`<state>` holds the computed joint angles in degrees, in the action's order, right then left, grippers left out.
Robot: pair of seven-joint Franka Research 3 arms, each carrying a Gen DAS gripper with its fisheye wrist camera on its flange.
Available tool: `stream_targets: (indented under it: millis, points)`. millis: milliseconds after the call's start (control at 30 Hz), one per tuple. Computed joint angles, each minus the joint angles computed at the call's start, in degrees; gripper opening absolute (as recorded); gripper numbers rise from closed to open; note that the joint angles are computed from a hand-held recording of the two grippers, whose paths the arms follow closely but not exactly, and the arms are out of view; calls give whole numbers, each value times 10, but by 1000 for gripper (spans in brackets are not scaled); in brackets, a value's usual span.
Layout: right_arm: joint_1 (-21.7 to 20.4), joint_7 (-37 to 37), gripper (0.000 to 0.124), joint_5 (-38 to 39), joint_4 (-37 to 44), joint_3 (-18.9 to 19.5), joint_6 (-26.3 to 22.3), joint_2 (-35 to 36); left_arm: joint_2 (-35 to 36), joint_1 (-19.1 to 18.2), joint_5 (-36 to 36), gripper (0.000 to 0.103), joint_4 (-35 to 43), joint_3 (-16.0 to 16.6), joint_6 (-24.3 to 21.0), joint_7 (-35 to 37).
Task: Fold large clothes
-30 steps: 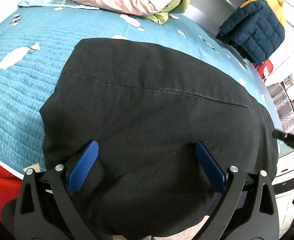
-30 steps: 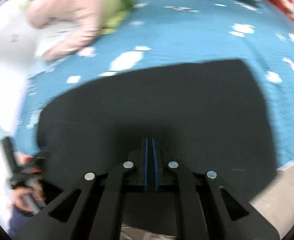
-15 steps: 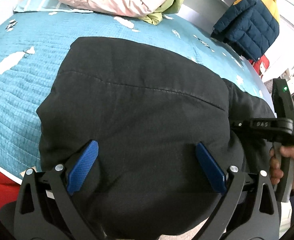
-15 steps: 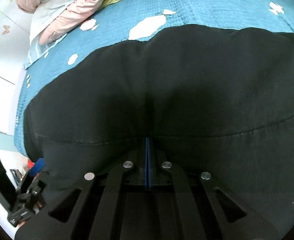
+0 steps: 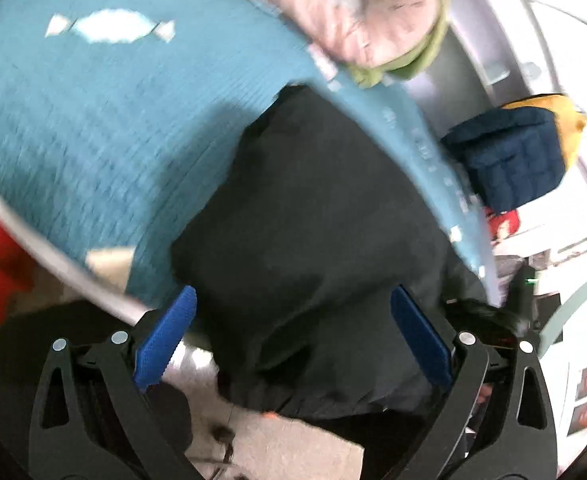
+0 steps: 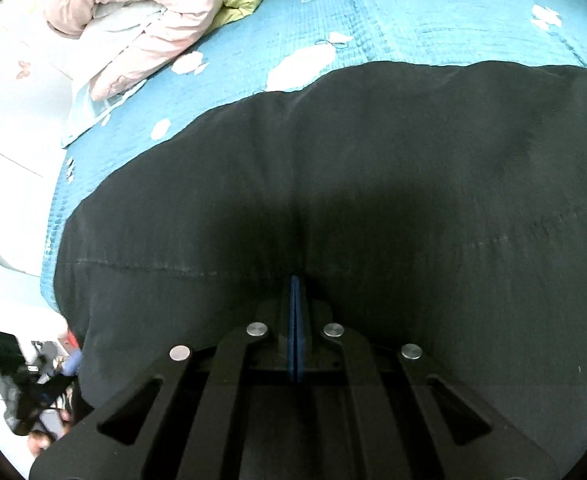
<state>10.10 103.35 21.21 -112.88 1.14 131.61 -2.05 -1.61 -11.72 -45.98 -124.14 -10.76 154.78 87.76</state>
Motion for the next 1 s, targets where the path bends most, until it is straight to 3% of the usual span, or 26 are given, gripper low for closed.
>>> stream_targets:
  millis: [67, 233, 367, 500, 633, 733, 1000]
  points:
    - [1, 5, 0, -7, -13, 2, 5, -18, 14, -2, 3, 97, 7, -4, -24, 4]
    - [5, -3, 3, 4, -51, 2, -12, -66, 38, 3, -97, 98, 9, -15, -14, 48]
    - [5, -4, 3, 26, -87, 0, -26, -96, 57, 15, -135, 99, 17, -18, -38, 74]
    - [5, -3, 0, 38, -91, -2, -43, -91, 81, 21, -95, 99, 41, -24, -45, 37]
    - [5, -36, 0, 71, -101, -8, -18, -66, 90, 24, -61, 100, 50, -36, -36, 8]
    - [1, -30, 0, 94, -94, -11, -26, -56, 88, 25, -56, 100, 45, -44, -24, 2]
    - [8, -11, 3, 105, -128, -6, -79, -119, 91, 35, -58, 100, 53, -43, -50, 7]
